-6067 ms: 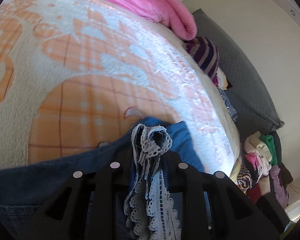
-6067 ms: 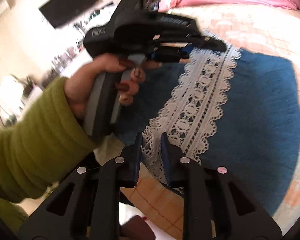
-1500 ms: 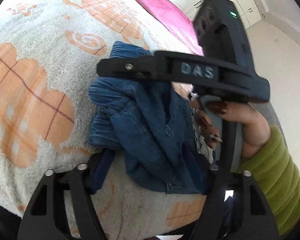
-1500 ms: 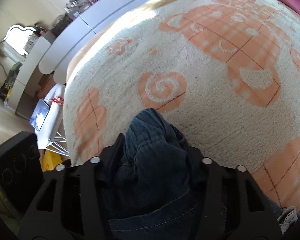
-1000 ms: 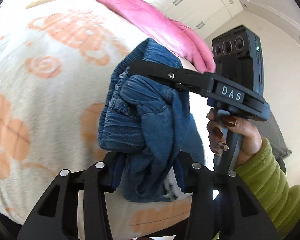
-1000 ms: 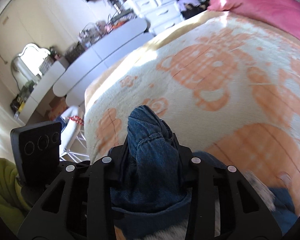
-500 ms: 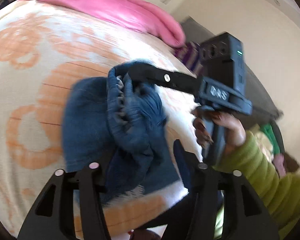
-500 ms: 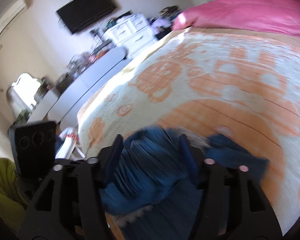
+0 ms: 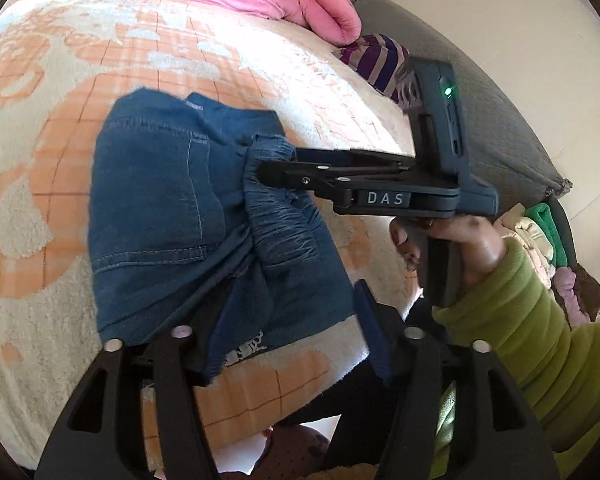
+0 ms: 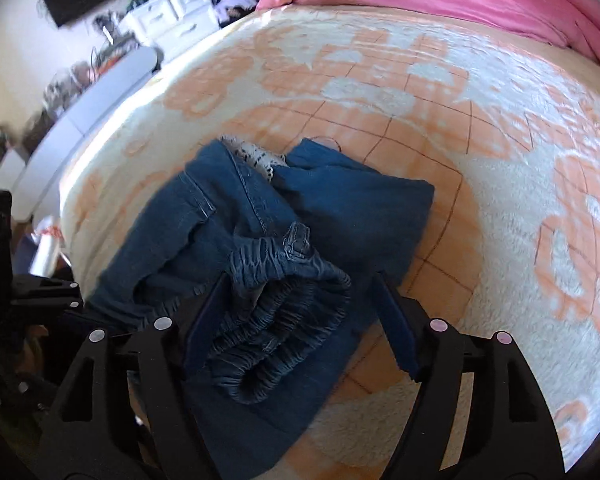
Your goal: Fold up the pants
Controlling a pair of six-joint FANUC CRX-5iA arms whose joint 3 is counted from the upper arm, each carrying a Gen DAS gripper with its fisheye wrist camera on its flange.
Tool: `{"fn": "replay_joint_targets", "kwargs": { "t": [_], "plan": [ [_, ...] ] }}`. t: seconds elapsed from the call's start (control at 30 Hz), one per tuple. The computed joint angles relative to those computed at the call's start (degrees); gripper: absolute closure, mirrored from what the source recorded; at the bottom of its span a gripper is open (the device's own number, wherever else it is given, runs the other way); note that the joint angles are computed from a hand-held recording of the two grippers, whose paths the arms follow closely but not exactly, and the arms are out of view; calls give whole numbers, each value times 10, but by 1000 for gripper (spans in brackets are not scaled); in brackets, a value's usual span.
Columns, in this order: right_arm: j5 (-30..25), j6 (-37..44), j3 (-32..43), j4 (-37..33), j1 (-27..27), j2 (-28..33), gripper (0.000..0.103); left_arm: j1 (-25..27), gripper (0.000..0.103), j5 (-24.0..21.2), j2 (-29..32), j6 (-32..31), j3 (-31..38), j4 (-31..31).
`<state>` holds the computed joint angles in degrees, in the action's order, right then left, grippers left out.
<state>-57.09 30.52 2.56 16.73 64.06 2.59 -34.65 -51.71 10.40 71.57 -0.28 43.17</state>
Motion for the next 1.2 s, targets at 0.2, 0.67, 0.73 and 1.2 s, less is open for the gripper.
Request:
{"fn": "replay_joint_targets", "kwargs": {
  "t": [0.2, 0.67, 0.73, 1.2],
  "plan": [
    [15, -91, -69, 124, 42, -51, 23, 6, 20, 6, -16, 34, 29, -70],
    [-44, -210, -146, 270, 164, -113, 15, 19, 10, -17, 26, 106, 119, -171],
    [-44, -194, -139, 263, 175, -106, 15, 22, 10, -18, 31, 107, 124, -174],
    [-2, 48, 11, 135, 156, 23, 69, 36, 63, -68, 107, 105, 201, -186]
  ]
}}
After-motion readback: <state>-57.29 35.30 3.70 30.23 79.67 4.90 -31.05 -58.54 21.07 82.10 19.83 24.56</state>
